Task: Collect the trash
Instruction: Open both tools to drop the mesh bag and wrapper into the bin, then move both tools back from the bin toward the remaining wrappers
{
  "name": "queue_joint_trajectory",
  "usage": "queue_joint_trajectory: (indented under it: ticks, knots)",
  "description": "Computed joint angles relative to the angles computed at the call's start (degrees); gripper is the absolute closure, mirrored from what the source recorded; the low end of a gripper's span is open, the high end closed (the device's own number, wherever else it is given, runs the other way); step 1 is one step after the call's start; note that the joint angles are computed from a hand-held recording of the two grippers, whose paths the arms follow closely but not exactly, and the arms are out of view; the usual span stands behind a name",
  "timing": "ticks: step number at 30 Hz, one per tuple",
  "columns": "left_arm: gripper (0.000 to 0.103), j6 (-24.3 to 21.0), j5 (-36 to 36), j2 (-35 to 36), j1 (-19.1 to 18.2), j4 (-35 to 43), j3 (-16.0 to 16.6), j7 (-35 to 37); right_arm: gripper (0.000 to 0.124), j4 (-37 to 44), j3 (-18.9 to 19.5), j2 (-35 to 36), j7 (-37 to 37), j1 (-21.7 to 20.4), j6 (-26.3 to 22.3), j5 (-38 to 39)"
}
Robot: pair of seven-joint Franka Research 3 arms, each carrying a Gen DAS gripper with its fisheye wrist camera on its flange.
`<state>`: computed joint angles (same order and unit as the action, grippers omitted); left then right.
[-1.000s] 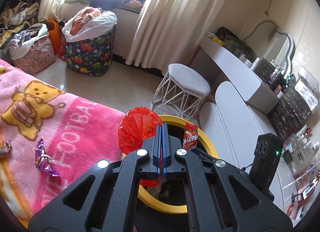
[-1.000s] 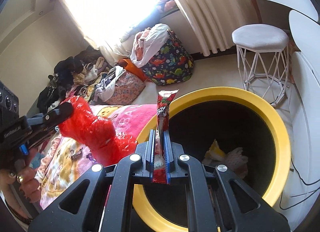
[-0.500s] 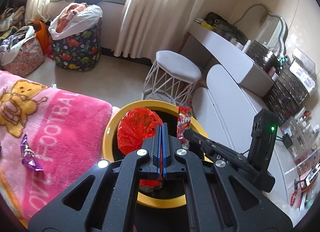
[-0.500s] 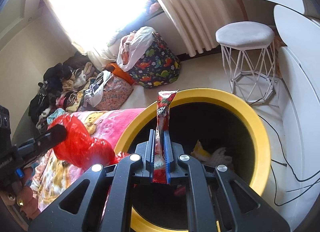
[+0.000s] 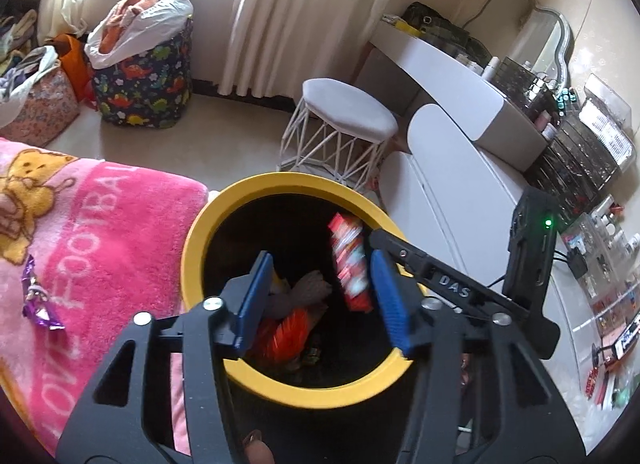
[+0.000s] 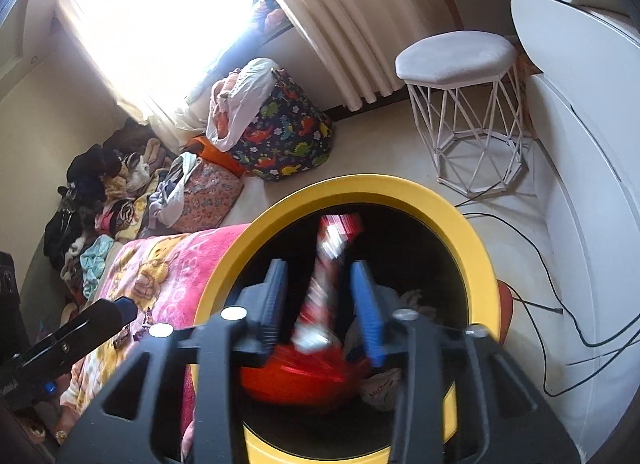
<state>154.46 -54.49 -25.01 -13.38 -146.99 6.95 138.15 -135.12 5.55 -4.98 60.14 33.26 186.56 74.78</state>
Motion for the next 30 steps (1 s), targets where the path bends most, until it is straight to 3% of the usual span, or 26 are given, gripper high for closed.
queue_joint_trajectory:
  ticks: [3,6,9,12,16,20,26,30]
  knots:
    - [0.021,0.41,-0.84,-0.22,0.18,-0.27,0.69,0.12,0.080,-0.35,0.33,-0.01,2.65,0.00,0.18,-3.32]
    - [0.011,1.40,-1.47,-0.47,0.84,-0.67,0.94,0.10,0.072,-0.11,0.38,0.05,2.65,0.47,0.15,-4.66]
    - [0.011,3.10,-1.01,-0.82,1.31,-1.27,0.95,-0.04,0.066,-0.66,1.57,0.13,7.18,-0.12,0.75,-10.94]
    - [0.011,5.34,0.06,-1.09,1.54,-1.99,1.29,-0.79,0.059,-0.35,0.28,0.41,8.00,2.01,1.19,-13.34]
    - [0.011,7.85,1.09,-1.58,1.22,-2.79,3.08,-1.16,0.055,-0.46,1.28,0.79,12.32,1.62,1.44,-20.02]
    - [0.011,9.12,1.75,-1.84,0.82,-3.27,5.56,-1.65,0.053,0.52,-0.66,1.49,11.99,4.39,1.27,-21.88]
    - [0.011,10.82,2.90,-2.39,1.81,-4.03,8.69,-2.36,0.052,0.96,4.03,2.71,21.87,-0.52,0.40,-34.90]
    - [0.011,11.92,3.98,-2.64,2.49,-4.26,10.70,-3.10,0.052,2.44,4.87,4.13,25.42,-0.93,-0.48,-40.21]
